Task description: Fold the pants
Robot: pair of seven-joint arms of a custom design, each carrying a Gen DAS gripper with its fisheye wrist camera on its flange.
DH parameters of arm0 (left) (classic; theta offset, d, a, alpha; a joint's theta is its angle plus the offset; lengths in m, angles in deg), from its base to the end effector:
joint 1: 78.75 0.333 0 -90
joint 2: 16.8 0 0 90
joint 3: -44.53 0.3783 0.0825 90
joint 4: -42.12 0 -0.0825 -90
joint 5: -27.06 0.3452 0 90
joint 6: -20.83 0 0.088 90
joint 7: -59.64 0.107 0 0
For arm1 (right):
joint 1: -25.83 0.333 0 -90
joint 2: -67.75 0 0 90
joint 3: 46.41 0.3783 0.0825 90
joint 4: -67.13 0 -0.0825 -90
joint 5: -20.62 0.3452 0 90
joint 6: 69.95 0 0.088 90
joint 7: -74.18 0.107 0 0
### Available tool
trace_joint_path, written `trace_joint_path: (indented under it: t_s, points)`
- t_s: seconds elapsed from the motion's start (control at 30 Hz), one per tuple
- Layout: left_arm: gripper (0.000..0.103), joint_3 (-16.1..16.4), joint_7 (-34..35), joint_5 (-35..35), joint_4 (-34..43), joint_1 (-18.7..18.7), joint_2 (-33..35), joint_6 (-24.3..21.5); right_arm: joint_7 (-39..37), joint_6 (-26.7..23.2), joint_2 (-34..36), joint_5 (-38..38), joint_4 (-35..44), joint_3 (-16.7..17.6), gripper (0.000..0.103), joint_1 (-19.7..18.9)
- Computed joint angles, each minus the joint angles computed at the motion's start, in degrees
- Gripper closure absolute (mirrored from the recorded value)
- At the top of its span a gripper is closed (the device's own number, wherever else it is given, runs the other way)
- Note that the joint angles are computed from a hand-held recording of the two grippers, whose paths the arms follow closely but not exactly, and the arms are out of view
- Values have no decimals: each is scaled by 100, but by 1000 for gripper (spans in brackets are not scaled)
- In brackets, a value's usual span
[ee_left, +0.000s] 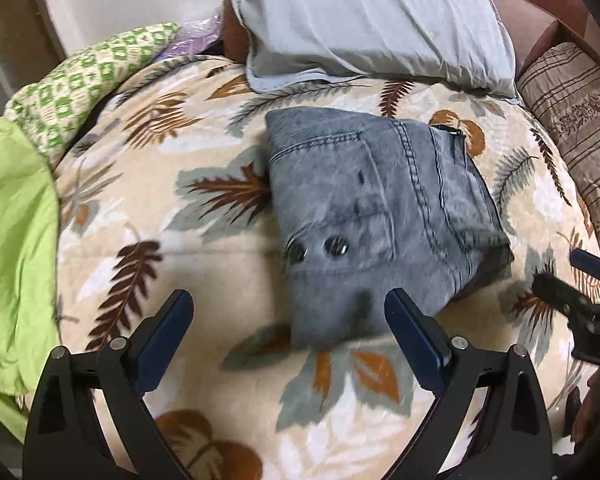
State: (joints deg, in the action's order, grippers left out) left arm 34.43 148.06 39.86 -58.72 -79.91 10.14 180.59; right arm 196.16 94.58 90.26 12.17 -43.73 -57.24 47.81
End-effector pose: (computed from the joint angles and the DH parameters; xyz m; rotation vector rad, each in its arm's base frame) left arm 0.6871 -0.1245 0.4464 -1.5777 2.1718 -0.5582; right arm 0.6408 0.1514 0.4307 -1.6850 2.0564 -0.4759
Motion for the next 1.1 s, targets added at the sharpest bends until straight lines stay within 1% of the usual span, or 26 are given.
trace_joint_path:
  t_s: [0.03,0.07,0.13,0.17,0.23,0.27,0.33,0.4,0.47,0.53,0.63,0.7,0.83,0.9,1.0,1.07,1.1]
  points:
    - [5,17,-28,3,-141,20,-75,96,202,5,-62,-127,-100,-153,0,178]
    - [5,54,-98,20,-298,18,-156,213,298,-32,-95,-189,-143,-191,0,243]
    - [5,134,-276,66,-688,24,-349,522,429,-400,-144,-272,-125,-160,0,304]
    - [5,135,-314,79,-810,44,-407,604,551,-456,-180,-391,-176,-170,0,352]
    - [5,188,-385,182,-1054,40,-532,768,748,-320,-282,-659,-372,-165,0,422]
    - [5,303,-495,317,-1194,-33,-606,883,932,-297,-328,-894,-451,-244,0,535]
    - [5,367,-614,457,-1387,-57,-715,995,1352,-244,-404,-1411,-574,-395,0,737]
    - [5,273,-547,479,-1556,46,-803,1074,1630,-218,-471,-1802,-659,-402,0,805]
    - [5,345,-581,623,-1681,1,-867,1158,1903,-248,-534,-2215,-697,-407,0,879]
    - [5,513,-703,874,-1801,-120,-925,1275,2278,-349,-598,-2798,-694,-493,0,1033]
    - [5,536,-731,1036,-1882,-123,-964,1311,2729,-566,-689,-3547,-646,-530,0,1162]
    - [5,519,-738,1087,-1920,-104,-992,1320,2901,-606,-762,-3814,-646,-459,0,1117]
    - [5,191,-420,863,-2107,188,-1095,1489,3368,-574,-911,-4398,-699,-346,0,997]
    - [5,26,-190,725,-2142,318,-1115,1506,3441,-590,-950,-4594,-716,-245,0,897]
    - [5,-327,262,375,-2190,582,-1140,1522,3442,-672,-986,-4787,-734,-61,0,729]
    - [5,-723,722,7,-2239,876,-1171,1503,3366,-641,-1022,-4794,-783,93,0,575]
    - [5,-809,880,-120,-2250,925,-1183,1510,3379,-637,-1044,-4833,-804,157,0,509]
